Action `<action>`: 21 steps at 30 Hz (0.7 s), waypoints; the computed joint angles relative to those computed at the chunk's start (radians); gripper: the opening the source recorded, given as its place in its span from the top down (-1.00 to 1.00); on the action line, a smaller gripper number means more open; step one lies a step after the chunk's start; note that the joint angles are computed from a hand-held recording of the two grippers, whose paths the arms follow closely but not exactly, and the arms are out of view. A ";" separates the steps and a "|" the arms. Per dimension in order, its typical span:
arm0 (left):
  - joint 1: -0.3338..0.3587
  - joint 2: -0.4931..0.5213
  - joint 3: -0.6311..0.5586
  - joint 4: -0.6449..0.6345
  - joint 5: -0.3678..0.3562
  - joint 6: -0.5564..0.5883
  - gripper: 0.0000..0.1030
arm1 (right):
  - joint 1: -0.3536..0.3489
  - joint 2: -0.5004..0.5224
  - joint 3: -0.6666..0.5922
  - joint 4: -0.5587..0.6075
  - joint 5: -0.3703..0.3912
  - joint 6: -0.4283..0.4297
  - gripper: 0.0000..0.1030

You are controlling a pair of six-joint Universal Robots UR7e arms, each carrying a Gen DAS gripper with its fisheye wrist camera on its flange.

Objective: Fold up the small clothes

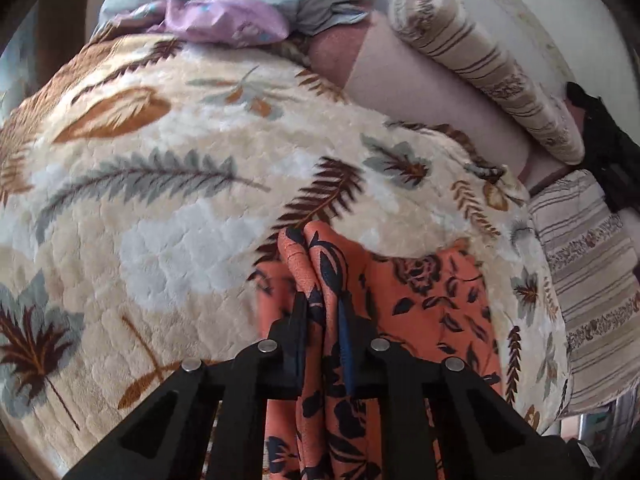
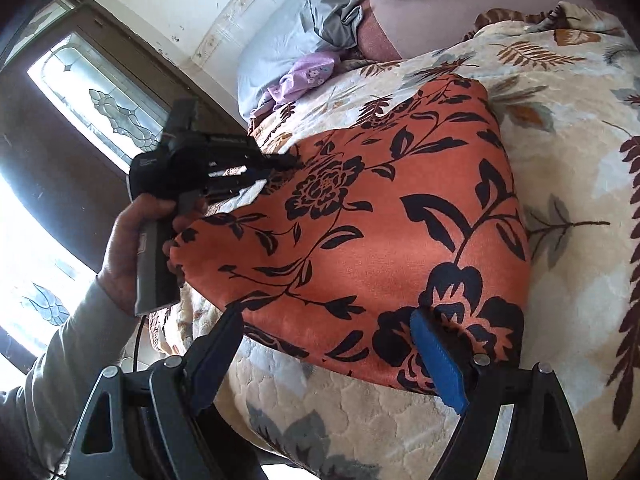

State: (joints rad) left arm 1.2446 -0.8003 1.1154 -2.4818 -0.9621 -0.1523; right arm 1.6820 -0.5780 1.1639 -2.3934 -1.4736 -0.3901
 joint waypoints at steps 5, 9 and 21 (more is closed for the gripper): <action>0.029 0.030 -0.037 0.047 0.014 0.046 0.72 | 0.007 -0.004 0.010 -0.013 -0.018 -0.012 -0.70; 0.087 -0.004 0.030 0.013 -0.042 -0.045 0.21 | 0.016 -0.009 0.011 0.000 -0.038 -0.013 -0.70; -0.087 -0.217 0.364 -0.026 0.101 -0.156 0.21 | 0.011 -0.043 0.033 0.016 -0.007 0.068 -0.70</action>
